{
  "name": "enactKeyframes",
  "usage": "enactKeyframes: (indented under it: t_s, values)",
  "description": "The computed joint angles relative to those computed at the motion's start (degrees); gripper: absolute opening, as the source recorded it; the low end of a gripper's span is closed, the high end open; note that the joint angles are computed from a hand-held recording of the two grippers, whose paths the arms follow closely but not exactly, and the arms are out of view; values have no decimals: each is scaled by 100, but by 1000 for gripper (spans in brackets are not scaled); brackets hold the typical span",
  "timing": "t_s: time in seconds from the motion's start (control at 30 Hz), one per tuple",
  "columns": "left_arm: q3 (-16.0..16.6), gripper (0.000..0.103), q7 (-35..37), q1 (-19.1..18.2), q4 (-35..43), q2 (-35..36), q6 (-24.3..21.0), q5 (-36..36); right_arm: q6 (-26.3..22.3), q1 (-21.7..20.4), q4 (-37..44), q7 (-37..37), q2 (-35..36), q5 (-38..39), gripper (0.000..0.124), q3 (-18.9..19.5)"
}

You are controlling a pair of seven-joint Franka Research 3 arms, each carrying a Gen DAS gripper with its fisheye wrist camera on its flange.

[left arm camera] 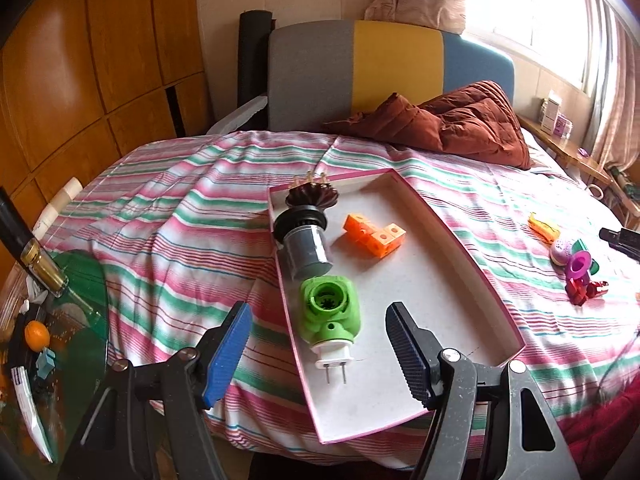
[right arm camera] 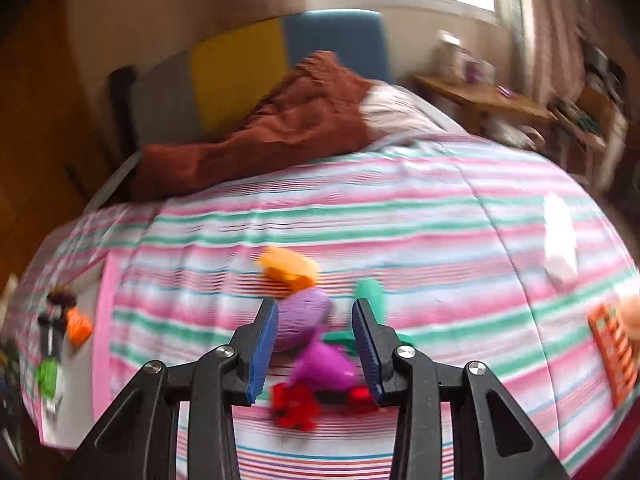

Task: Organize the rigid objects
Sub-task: 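Move the left tool to the red K puzzle piece while the right tool returns to the toys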

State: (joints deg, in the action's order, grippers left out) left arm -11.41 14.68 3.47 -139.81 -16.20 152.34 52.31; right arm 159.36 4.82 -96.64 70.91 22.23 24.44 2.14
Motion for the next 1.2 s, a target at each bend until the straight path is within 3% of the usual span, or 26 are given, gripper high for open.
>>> enactKeyframes:
  t_s: [0.07, 0.2, 0.73, 0.9, 1.2]
  values:
    - [-15, 70, 28, -22, 52, 48, -3, -1, -140, 144, 187, 753, 116, -240, 38, -323]
    - [-9, 70, 170, -100, 195, 205, 8, -66, -245, -41, 333, 1189, 192, -105, 38, -293]
    - [101, 70, 995, -484, 1012, 1020, 463, -419, -424, -287, 351, 1993, 223, -32, 38, -307]
    - [173, 70, 1670, -668, 1371, 1419, 717, -1037, -698, -379, 465, 2416, 318, -3, 38, -358]
    - [9, 70, 3902, -1029, 2375, 2505, 782, -2933, -905, -525, 534, 2347, 355, 221, 38, -228]
